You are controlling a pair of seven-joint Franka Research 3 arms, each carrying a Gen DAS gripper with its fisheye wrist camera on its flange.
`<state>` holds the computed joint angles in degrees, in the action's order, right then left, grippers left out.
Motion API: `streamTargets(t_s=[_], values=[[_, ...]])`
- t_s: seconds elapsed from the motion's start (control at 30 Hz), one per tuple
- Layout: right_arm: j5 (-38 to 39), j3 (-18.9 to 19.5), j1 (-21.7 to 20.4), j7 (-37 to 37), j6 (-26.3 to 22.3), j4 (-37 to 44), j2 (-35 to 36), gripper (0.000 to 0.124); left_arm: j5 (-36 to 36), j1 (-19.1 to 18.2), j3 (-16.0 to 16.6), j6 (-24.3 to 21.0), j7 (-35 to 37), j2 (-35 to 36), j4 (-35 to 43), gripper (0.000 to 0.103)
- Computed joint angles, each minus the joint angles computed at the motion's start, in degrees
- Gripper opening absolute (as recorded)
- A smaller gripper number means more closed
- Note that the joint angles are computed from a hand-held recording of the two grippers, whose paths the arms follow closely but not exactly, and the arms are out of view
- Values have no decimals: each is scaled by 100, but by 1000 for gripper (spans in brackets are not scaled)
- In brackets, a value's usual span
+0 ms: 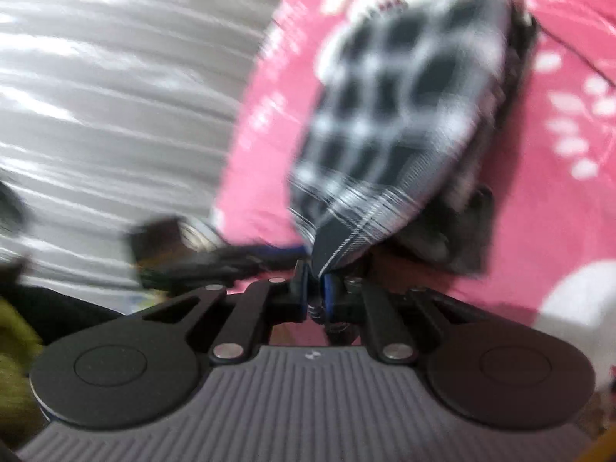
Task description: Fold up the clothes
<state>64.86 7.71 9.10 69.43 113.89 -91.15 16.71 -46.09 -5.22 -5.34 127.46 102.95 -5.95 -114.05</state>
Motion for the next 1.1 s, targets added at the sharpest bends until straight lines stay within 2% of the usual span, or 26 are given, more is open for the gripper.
streamTargets(t_s=[0.07, 0.13, 0.17, 0.3, 0.4, 0.53, 0.63, 0.77, 0.9, 0.97, 1.0, 1.07, 1.1], values=[[451, 35, -74, -63, 108, -131, -51, 6, -526, 47, 94, -168, -43, 102, -3, 31], [1000, 71, -143, -137, 207, -294, -101, 6, -891, 117, 109, -140, -176, 154, -59, 34], [1330, 88, -184, -226, 237, -395, -133, 6, -1053, 146, 105, -88, -222, 171, -88, 39], [2080, 103, -202, -494, 311, -505, -150, 6, -1729, 196, 66, 310, -181, 150, -276, 43], [2273, 103, -178, -517, 295, -449, -69, 6, -2055, 136, -15, 678, -81, 177, -317, 44], [2285, 97, -190, -663, 216, -424, -81, 6, -2627, 81, -55, 979, 163, 197, -316, 45], [2265, 52, -228, -753, 153, -427, -117, 6, -3197, 66, -72, 1070, 308, 306, -250, 52], [1565, -40, -134, -555, 329, -422, -158, 7, -2959, 110, -98, 881, 156, 307, -275, 55], [455, -187, -54, 403, 369, -502, -236, 9, -2663, 165, -40, 530, 64, 163, -415, 55], [375, -211, -129, 761, 193, -571, -262, 12, -2582, 190, 16, 353, 190, 47, -487, 56], [407, -215, -169, 885, 99, -596, -270, 15, -2554, 196, 42, 298, 257, 11, -499, 57], [469, -225, -225, 1163, -32, -645, -280, 41, -2538, 206, 86, 240, 308, -60, -545, 58], [452, -226, -235, 1207, -87, -655, -280, 46, -2523, 201, 97, 219, 304, -66, -549, 58]])
